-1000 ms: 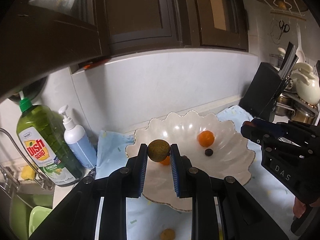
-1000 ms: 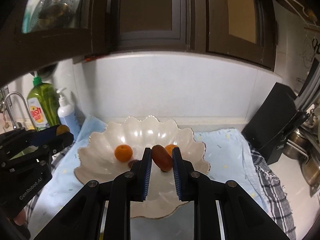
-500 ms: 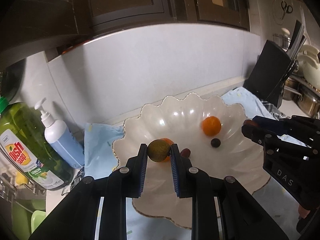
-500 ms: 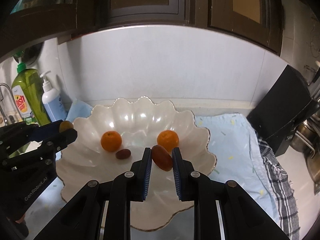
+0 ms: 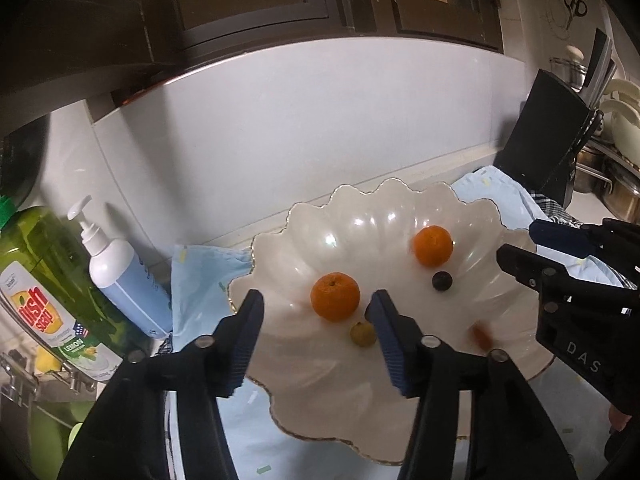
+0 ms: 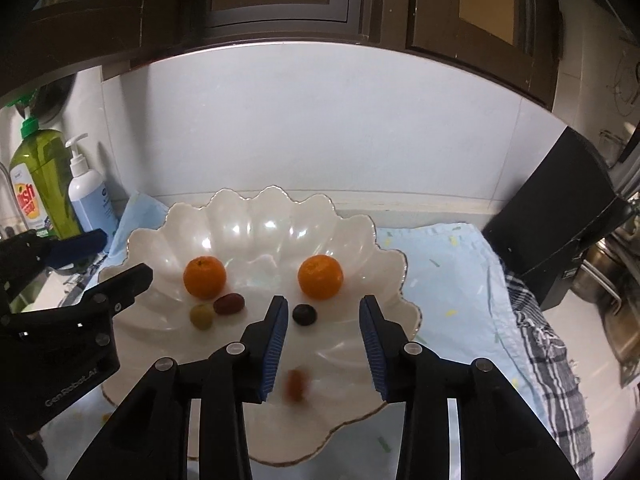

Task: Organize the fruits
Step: 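Open both tools to drop the two fruits into the bowl, then withdraw both tools from the bowl toward the remaining fruits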

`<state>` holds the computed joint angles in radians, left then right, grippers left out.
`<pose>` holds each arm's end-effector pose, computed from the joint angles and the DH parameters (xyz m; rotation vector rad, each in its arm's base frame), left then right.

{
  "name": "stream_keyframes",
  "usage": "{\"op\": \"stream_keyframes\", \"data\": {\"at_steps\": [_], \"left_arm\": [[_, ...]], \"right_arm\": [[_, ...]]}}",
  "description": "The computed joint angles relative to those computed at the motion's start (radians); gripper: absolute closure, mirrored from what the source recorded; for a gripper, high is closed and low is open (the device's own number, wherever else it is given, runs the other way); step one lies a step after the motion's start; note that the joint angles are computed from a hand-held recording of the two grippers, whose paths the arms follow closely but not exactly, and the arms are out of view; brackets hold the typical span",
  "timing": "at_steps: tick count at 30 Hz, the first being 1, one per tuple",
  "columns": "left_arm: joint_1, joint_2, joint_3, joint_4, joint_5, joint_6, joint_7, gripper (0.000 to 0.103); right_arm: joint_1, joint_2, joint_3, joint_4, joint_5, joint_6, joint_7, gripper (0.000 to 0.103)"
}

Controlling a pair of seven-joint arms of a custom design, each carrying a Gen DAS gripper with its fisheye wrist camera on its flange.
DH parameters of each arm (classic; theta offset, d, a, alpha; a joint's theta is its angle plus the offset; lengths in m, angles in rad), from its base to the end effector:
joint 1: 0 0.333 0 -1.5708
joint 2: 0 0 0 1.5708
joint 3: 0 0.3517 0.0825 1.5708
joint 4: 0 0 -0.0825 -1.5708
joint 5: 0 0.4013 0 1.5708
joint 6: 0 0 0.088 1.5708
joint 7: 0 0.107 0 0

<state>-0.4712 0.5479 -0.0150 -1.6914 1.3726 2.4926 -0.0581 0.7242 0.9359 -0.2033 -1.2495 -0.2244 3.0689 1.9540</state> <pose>0.6427 -0.3440 0.3214 -1.6616 1.5304 -0.5415 0.6877 0.4914 0.3154 -1.9953 1.1648 -0.6278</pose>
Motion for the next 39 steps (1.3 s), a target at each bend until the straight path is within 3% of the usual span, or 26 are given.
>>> {"op": "stream_keyframes", "data": {"at_steps": [3,7,10,13,17,22,28,32,39], "left_arm": [[-0.007,-0.024,0.002,-0.027,0.025,-0.01,-0.035,0.039],[-0.008,-0.057,-0.012,-0.061,0.056,-0.036,-0.072,0.034],[-0.008,-0.095,-0.026,-0.101,0.097,-0.048,-0.125,0.028],[-0.003,-0.132,-0.047,-0.14,0.138,-0.066,-0.171,0.024],[0.006,-0.181,-0.081,-0.192,0.184,-0.098,-0.219,0.017],[0.01,-0.236,-0.124,-0.254,0.223,-0.167,-0.255,0.011],[0.022,-0.308,-0.17,-0.333,0.251,-0.21,-0.302,0.005],[0.02,-0.334,-0.194,-0.367,0.256,-0.259,-0.301,0.003],[0.033,-0.368,-0.219,-0.42,0.241,-0.261,-0.313,0.003]], "right_arm": [[0.02,-0.024,-0.025,-0.042,0.001,0.027,0.015,0.055],[0.063,-0.061,-0.077,-0.11,0.008,0.08,0.038,0.053],[0.093,-0.092,-0.11,-0.165,0.025,0.122,0.039,0.044],[0.138,-0.126,-0.156,-0.233,0.057,0.178,0.029,0.043],[0.197,-0.165,-0.206,-0.31,0.112,0.235,-0.005,0.034],[0.265,-0.208,-0.255,-0.398,0.186,0.306,-0.06,0.034],[0.301,-0.252,-0.257,-0.475,0.256,0.367,-0.14,0.03],[0.3,-0.286,-0.228,-0.526,0.29,0.397,-0.192,0.03],[0.294,-0.324,-0.175,-0.582,0.351,0.428,-0.284,0.03]]}}
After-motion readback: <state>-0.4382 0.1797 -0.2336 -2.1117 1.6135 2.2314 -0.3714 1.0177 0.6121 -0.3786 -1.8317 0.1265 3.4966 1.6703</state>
